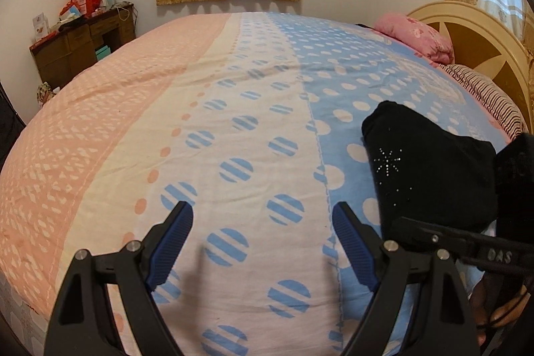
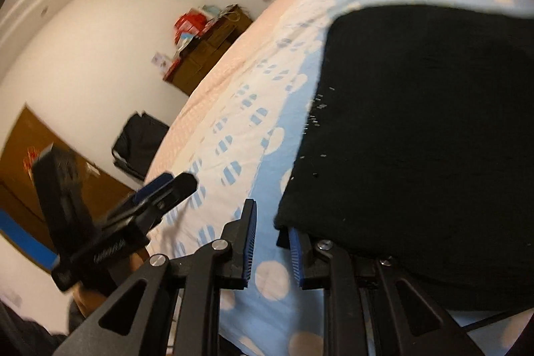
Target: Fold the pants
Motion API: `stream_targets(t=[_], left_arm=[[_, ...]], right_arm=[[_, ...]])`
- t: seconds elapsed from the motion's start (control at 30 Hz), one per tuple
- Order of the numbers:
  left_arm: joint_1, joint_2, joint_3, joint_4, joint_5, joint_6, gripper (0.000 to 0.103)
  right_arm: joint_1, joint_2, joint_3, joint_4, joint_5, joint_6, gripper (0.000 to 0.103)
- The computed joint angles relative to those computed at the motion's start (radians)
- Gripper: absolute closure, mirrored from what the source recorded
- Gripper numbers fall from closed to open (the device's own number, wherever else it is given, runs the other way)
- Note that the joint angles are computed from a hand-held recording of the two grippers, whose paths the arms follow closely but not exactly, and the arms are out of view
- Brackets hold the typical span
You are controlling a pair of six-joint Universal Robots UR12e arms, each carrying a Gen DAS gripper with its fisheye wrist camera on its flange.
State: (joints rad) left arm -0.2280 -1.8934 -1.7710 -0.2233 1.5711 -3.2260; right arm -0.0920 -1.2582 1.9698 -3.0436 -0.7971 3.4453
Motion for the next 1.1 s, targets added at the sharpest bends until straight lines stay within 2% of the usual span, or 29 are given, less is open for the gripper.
stream_targets(t=[0.07,0.1,0.3,0.6,0.67,0.7,0.77,0.9,0.97,1.03,1.1], left_arm=[[-0.001,0.000,0.001,-0.003,0.002,0.002,0.015],[-0.001,0.000,0.001,-0.004,0.001,0.002,0.015],[-0.010,-0.006,0.013,-0.005,0.005,0.016,0.015],[-0.028,-0.019,0.034,-0.010,0.002,0.030,0.015],[-0.032,-0.022,0.039,-0.009,0.003,0.037,0.015],[-0.034,-0.023,0.041,-0.010,0.003,0.037,0.015],[-0.036,-0.025,0.045,-0.012,0.003,0.038,0.015],[-0.042,-0.030,0.056,0.003,0.015,0.054,0.015],[-0.042,-0.037,0.069,0.010,0.007,0.052,0.015],[-0.045,-0.048,0.091,0.019,-0.019,0.053,0.015],[-0.056,-0.069,0.123,0.030,-0.049,0.069,0.015]], right_arm=[[0.002,0.003,-0.002,0.001,-0.002,0.003,0.086],[0.007,-0.006,-0.002,0.025,-0.029,-0.033,0.099],[0.018,-0.061,0.007,0.176,-0.073,-0.237,0.100],[0.030,-0.090,0.028,0.295,-0.103,-0.346,0.100],[0.026,-0.077,0.020,0.384,-0.069,-0.365,0.103],[0.014,-0.074,0.026,0.386,-0.033,-0.345,0.103],[-0.001,-0.082,0.036,0.363,0.011,-0.337,0.103],[-0.033,-0.138,0.065,0.355,0.081,-0.427,0.102],[-0.058,-0.170,0.089,0.251,0.090,-0.413,0.102],[-0.072,-0.177,0.095,0.130,0.039,-0.349,0.102],[-0.065,-0.169,0.088,0.023,-0.120,-0.278,0.102]])
